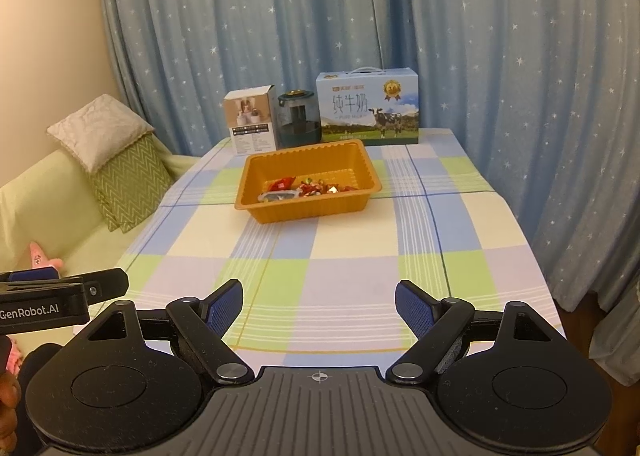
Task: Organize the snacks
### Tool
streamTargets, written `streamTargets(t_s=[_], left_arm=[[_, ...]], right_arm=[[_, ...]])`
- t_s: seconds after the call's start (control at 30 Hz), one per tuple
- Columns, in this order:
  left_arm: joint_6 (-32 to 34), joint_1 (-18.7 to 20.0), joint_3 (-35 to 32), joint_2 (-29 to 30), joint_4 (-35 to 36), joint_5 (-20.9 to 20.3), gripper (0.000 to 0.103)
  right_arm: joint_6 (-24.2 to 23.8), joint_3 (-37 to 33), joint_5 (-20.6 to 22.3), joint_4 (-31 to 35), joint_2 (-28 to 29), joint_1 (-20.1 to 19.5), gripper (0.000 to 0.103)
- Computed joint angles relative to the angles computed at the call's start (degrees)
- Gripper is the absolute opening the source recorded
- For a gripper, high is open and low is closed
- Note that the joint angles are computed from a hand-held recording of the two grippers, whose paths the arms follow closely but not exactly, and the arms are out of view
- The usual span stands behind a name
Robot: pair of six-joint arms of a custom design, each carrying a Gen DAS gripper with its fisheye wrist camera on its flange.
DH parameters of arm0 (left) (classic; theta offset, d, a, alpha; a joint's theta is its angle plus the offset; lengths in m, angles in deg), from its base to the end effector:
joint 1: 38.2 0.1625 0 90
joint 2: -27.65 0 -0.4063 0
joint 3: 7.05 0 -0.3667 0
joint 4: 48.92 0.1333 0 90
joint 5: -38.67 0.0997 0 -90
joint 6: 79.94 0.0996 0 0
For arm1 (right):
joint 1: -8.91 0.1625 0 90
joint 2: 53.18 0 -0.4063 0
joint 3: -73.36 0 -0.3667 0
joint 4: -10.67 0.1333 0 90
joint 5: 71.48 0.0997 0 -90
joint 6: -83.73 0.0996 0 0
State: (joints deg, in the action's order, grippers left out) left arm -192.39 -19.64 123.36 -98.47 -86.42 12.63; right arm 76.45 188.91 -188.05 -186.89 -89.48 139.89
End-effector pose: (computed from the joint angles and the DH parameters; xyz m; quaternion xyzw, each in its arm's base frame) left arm -0.0658 -0.2571 0.3559 -0.0255 0.7871 -0.4793 0.3873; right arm 0.4119 -0.3388 0.0116 0.3345 -0.8842 0.2924 0.1443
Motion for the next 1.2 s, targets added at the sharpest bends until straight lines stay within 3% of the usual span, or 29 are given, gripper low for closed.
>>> streamTargets(t_s=[1.2], left_arm=[[0.89, 0.48, 0.75, -0.59, -0.9, 0.23, 0.103]], right_arm=[[0.28, 0.07, 0.14, -0.32, 0.2, -0.11, 0.083]])
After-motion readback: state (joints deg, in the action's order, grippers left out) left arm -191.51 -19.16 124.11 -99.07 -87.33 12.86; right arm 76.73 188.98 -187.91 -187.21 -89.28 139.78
